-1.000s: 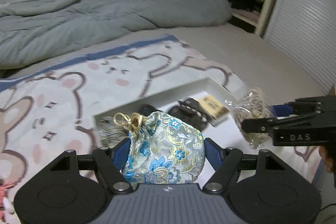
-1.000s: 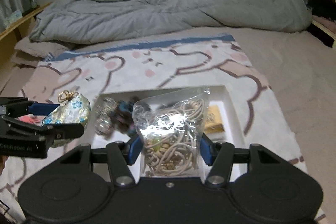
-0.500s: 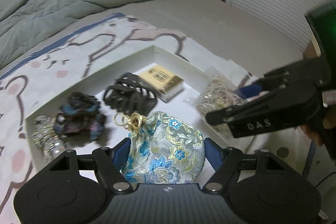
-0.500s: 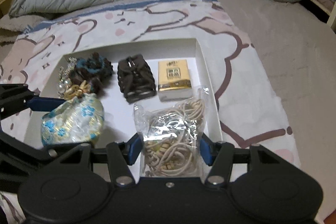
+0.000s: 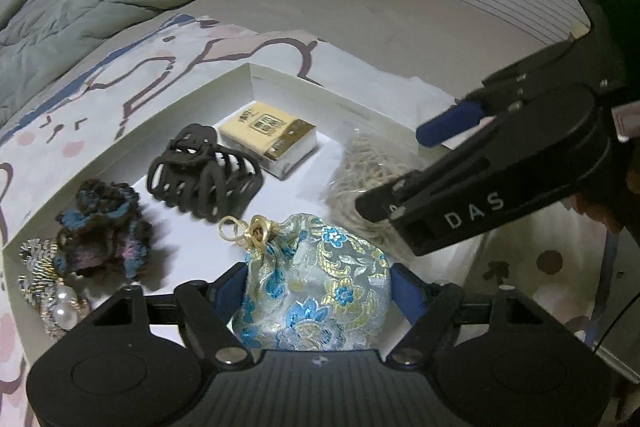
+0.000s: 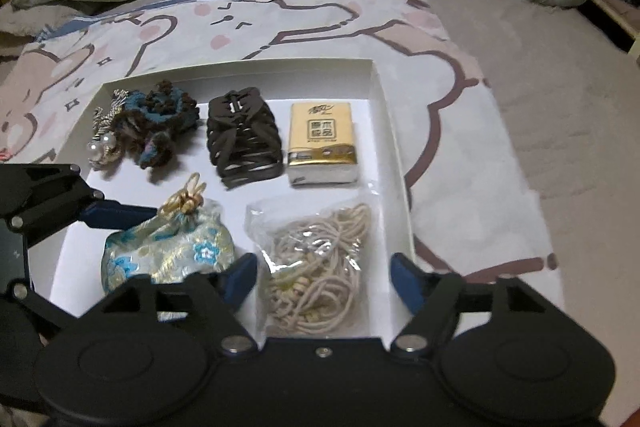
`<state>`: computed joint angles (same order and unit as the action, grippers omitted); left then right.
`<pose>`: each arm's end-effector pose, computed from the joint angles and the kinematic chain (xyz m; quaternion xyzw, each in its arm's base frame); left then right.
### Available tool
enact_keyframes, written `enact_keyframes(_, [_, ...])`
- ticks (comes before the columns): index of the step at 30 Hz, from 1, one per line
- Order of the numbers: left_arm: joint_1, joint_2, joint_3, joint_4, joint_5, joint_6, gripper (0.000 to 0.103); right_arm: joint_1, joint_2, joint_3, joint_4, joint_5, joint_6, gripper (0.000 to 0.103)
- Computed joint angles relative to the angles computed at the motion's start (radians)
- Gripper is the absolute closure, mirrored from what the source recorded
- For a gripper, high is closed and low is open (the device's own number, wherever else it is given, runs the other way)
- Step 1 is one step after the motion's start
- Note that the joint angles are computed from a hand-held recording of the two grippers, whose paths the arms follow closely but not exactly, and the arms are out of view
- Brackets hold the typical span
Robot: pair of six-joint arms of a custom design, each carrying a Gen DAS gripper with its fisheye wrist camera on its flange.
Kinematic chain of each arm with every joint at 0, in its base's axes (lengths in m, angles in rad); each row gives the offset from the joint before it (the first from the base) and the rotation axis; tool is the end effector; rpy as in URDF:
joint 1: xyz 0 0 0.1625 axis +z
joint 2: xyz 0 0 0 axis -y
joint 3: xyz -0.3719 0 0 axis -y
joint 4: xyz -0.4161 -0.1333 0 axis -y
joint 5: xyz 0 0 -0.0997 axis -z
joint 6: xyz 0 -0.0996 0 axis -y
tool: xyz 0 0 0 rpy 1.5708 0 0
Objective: Organize objects
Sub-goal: 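Lower the pouch and cord bag into the box and open both tools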
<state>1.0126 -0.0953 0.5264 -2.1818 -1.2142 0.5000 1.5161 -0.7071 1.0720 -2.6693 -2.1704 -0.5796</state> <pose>-0.3146 -0.8211 -0.0500 0.4810 0.8542 -0.0935 0.1740 0.0332 -0.8036 0.2613 0.1291 -0.8888 0.2396 0.3688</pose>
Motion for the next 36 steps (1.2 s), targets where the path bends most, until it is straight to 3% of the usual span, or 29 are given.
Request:
enact_keyframes(2, [0.000, 0.006, -0.014, 0.020, 0.001, -0.010, 0.014, 0.001, -0.002, 0.000, -0.002, 0.003, 0.002, 0.025])
enact_keyframes(15, [0.004, -0.025, -0.006, 0.029, -0.020, -0.064, 0.014, 0.009, -0.026, 0.036, -0.031, 0.017, 0.039, 0.025])
enact_keyframes(27, [0.008, -0.120, 0.107, -0.072, -0.006, -0.086, 0.014, 0.017, -0.079, 0.105, -0.103, 0.082, 0.057, 0.023])
enact_keyframes(36, [0.019, -0.196, 0.184, -0.175, 0.016, -0.127, 0.011, 0.039, -0.086, 0.139, -0.178, 0.081, 0.040, 0.012])
